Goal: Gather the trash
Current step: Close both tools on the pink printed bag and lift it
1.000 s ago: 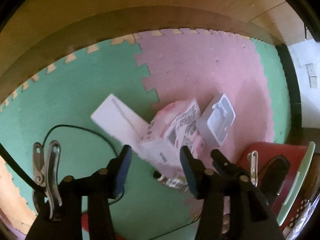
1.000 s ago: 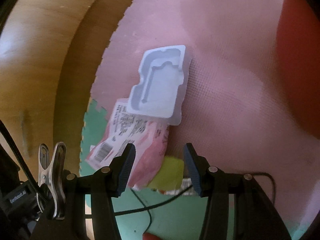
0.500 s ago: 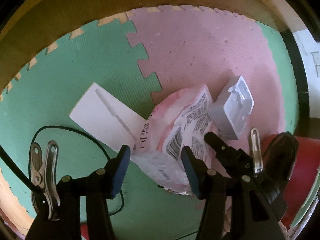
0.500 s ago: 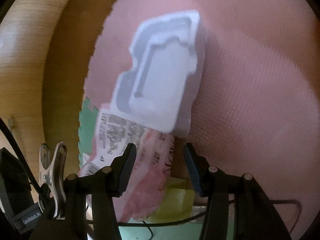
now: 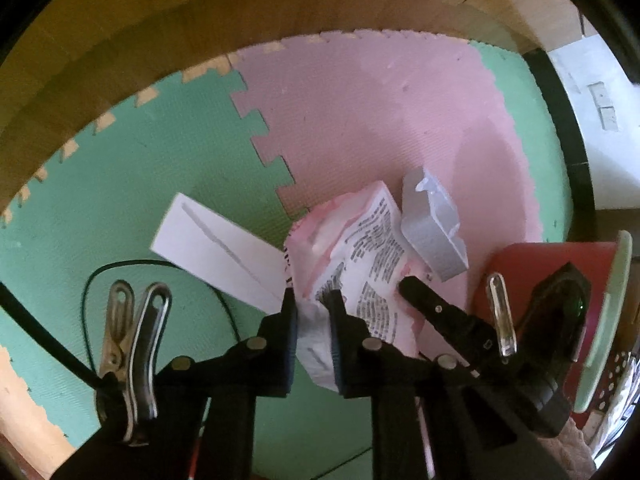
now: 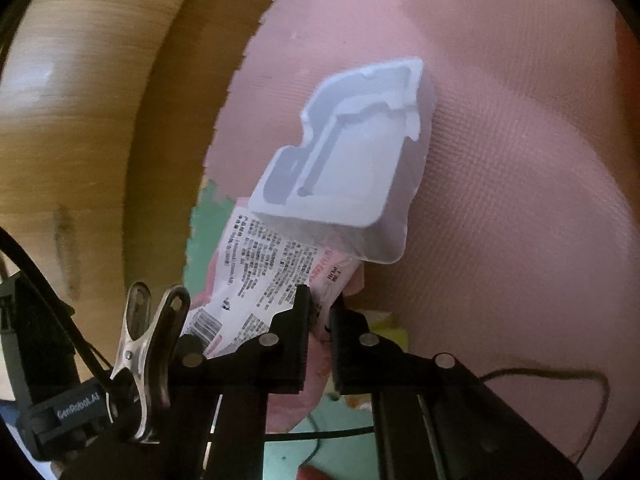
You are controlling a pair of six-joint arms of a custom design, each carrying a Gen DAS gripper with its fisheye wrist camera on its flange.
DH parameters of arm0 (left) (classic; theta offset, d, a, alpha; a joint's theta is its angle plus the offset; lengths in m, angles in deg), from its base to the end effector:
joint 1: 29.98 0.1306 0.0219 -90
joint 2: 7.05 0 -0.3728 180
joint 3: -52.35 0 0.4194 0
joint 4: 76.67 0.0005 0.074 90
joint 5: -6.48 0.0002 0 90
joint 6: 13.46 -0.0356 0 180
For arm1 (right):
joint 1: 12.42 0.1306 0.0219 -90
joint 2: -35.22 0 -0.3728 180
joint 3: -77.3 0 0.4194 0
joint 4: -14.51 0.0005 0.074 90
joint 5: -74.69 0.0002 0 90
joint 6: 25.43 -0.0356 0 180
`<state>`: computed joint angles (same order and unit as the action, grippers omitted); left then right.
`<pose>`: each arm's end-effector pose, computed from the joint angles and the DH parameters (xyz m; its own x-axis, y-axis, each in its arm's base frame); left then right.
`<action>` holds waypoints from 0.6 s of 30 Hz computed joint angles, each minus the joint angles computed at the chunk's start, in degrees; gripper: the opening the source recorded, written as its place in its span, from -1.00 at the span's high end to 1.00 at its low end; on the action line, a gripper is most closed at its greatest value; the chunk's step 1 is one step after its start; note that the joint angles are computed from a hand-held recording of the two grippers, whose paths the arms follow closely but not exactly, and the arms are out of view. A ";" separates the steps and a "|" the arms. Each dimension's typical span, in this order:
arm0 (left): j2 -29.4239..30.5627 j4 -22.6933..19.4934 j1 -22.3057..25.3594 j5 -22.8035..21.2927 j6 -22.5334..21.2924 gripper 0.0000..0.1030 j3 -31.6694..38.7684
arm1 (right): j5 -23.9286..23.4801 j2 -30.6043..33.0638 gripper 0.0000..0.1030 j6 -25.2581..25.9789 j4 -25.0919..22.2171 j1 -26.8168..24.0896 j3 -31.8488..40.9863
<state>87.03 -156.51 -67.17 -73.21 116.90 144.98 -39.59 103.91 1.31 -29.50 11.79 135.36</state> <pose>0.3814 -0.2980 0.3840 -0.9991 -0.0417 -0.0008 -0.0403 0.9717 -0.2329 0.3226 0.1606 0.3136 -0.8623 0.5048 0.0391 0.3984 0.6288 0.6677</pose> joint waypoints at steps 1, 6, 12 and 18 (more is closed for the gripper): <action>-0.47 -1.11 -0.10 -0.55 -0.37 0.73 0.76 | 0.03 -0.70 0.82 -0.27 -0.26 0.27 0.25; -2.75 -5.97 -1.33 -2.65 -0.45 0.73 3.89 | 0.56 -3.95 0.82 -1.44 -1.66 2.40 1.78; -5.21 -11.70 -3.47 -4.75 0.85 0.73 8.46 | 3.00 -6.75 0.82 -3.62 -3.63 6.53 4.75; -6.85 -14.67 -7.20 -7.02 3.10 0.73 13.39 | 6.08 -12.28 0.83 -4.80 -7.47 8.39 7.31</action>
